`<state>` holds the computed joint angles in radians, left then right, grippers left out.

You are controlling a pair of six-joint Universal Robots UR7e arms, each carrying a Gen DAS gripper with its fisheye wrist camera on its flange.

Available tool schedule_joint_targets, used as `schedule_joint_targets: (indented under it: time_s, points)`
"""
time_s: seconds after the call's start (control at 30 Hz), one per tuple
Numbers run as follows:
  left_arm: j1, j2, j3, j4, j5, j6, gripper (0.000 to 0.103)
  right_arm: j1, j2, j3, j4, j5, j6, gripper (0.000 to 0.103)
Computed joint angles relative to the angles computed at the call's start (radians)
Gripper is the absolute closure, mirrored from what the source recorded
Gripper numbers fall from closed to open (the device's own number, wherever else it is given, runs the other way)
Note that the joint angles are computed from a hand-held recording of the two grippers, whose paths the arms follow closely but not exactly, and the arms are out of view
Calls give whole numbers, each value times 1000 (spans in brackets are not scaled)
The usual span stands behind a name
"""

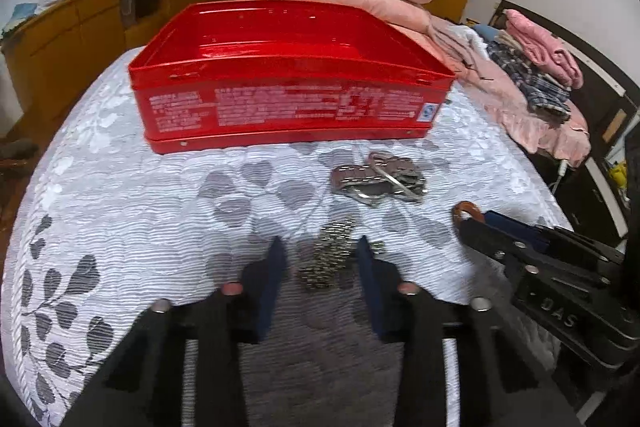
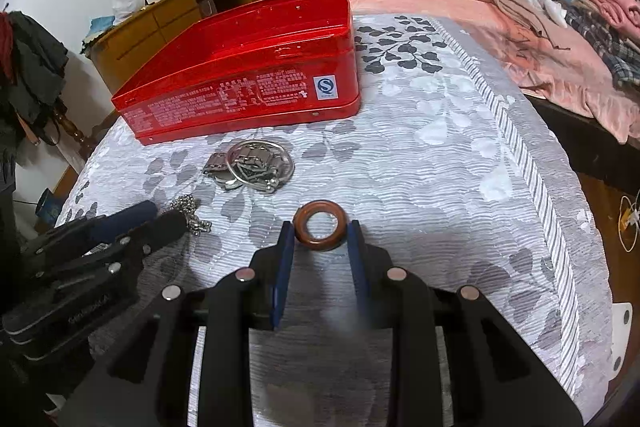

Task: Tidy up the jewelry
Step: 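Grasp the brown wooden ring with the right tool while the left tool grasps the silver chain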

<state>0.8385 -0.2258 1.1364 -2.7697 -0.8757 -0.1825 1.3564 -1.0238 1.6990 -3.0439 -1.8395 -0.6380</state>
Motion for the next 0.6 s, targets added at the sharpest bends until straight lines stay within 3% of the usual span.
schedule_joint_targets:
  time_s: [0.2, 0.37, 0.5, 0.6]
  points:
    - [-1, -4, 16, -25, -20, -2, 89, -1, -1, 0, 7, 13, -1, 77]
    - [3, -38, 63, -74, 55, -38, 89, 4, -2, 5, 32, 33, -25, 76]
    - [12, -49, 66, -56, 47, -66, 89, 14, 11, 1, 20, 12, -35, 69]
    - [19, -47, 57, -32, 18, -76, 76, 19, 17, -2, 15, 2, -41, 68]
